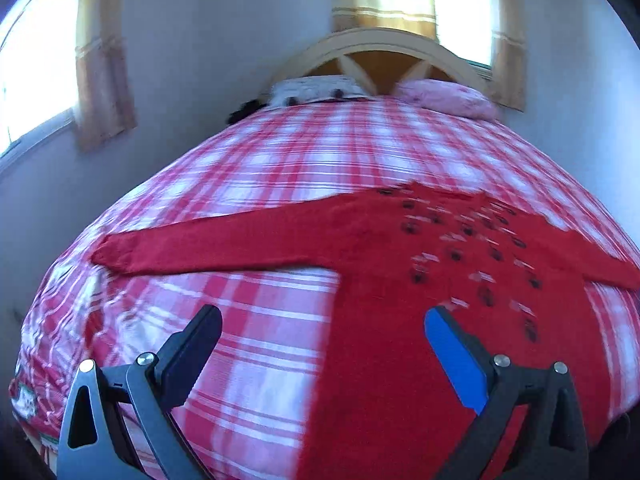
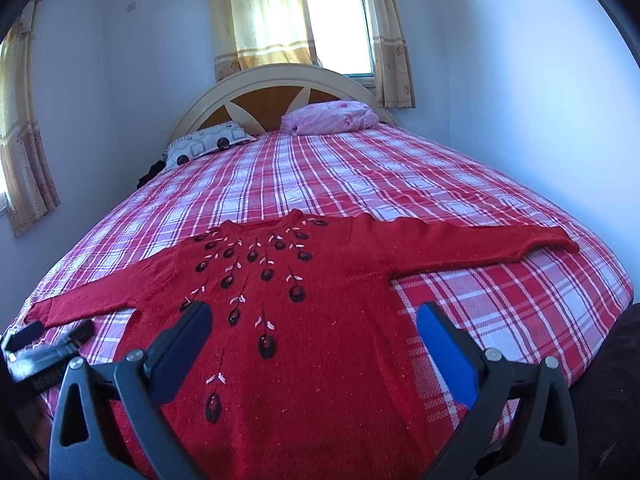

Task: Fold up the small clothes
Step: 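Grasp the sweater sleeve cuff with the left tool and lift it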

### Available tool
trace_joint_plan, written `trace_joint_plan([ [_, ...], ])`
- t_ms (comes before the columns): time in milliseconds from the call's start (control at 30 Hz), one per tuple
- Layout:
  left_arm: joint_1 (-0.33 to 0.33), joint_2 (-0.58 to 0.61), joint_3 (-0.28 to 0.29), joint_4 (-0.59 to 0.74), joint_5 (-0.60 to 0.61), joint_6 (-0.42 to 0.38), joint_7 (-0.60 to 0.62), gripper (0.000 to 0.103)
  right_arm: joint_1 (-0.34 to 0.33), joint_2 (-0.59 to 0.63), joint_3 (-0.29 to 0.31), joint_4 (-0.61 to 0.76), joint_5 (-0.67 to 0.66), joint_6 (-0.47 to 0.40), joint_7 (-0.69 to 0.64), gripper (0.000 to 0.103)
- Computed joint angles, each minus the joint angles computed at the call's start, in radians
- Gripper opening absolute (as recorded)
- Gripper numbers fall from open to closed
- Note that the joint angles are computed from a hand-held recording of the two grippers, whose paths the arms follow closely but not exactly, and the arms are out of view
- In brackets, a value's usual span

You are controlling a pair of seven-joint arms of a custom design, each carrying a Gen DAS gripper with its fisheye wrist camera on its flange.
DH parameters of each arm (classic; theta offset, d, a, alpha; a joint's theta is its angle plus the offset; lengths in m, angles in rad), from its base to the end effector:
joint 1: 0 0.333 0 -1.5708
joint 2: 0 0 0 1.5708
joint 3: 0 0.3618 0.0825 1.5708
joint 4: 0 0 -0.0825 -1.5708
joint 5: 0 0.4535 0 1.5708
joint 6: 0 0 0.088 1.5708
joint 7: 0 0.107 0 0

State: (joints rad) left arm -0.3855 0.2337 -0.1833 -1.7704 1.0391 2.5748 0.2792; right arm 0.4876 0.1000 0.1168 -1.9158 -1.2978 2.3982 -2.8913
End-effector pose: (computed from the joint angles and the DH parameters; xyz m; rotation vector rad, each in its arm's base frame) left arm 0.6199 -0.4006 0.5036 -1.6722 1.6755 -0.7917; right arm 0.5707 0.3823 0.5030 -1.2769 1.8480 -0.9755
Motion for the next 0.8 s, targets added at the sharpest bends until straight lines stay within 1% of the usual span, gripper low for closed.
trace_joint_plan([
  [67, 0.018, -0.007, 0.023, -0.013, 0.012, -0.009, -0.04, 0.102, -0.003, 0.01, -0.003, 0.001, -0.015, 0.023, 0.012, 0.103],
  [167, 0.053, -0.012, 0.05, -0.016, 0.029, -0.061, -0.093, 0.102, -0.011, 0.034, -0.011, 0.012, -0.011, 0.08, -0.006, 0.103],
  [333, 0.14, -0.005, 0.09, -0.001, 0.023, -0.097, -0.153, 0.102, -0.006, 0.099, -0.023, 0.078, 0.07, 0.113, -0.15, 0.103],
  [433, 0.198, 0.044, 0.103, 0.054, -0.053, -0.115, -0.116, 0.102, 0.006, 0.142, -0.036, 0.129, 0.096, 0.132, -0.21, 0.103],
  [467, 0.224, 0.07, 0.105, 0.079, -0.102, -0.106, -0.085, 0.102, 0.009, 0.157, -0.04, 0.148, 0.111, 0.139, -0.236, 0.103],
  [533, 0.251, 0.099, 0.109, 0.105, -0.166, -0.097, -0.053, 0.102, 0.019, 0.183, -0.048, 0.181, 0.139, 0.141, -0.28, 0.103],
  [600, 0.283, 0.143, 0.103, 0.142, -0.26, -0.095, -0.008, 0.101, 0.029, 0.206, -0.058, 0.211, 0.161, 0.145, -0.317, 0.103],
  [633, 0.293, 0.164, 0.1, 0.162, -0.304, -0.097, 0.012, 0.097, 0.032, 0.223, -0.06, 0.233, 0.179, 0.148, -0.348, 0.103],
  [667, 0.303, 0.177, 0.099, 0.168, -0.337, -0.084, 0.023, 0.094, 0.037, 0.233, -0.065, 0.245, 0.191, 0.152, -0.367, 0.103],
  [700, 0.319, 0.191, 0.092, 0.171, -0.385, -0.064, 0.039, 0.083, 0.041, 0.244, -0.068, 0.259, 0.206, 0.155, -0.39, 0.103],
  [733, 0.333, 0.203, 0.082, 0.173, -0.433, -0.043, 0.055, 0.061, 0.043, 0.257, -0.072, 0.274, 0.223, 0.155, -0.413, 0.103],
  [767, 0.351, 0.213, 0.07, 0.165, -0.484, -0.006, 0.074, 0.05, 0.046, 0.264, -0.077, 0.283, 0.237, 0.156, -0.429, 0.103],
  [800, 0.334, 0.217, 0.09, 0.17, -0.472, -0.02, 0.058, 0.039, 0.046, 0.273, -0.079, 0.292, 0.258, 0.157, -0.452, 0.103],
])
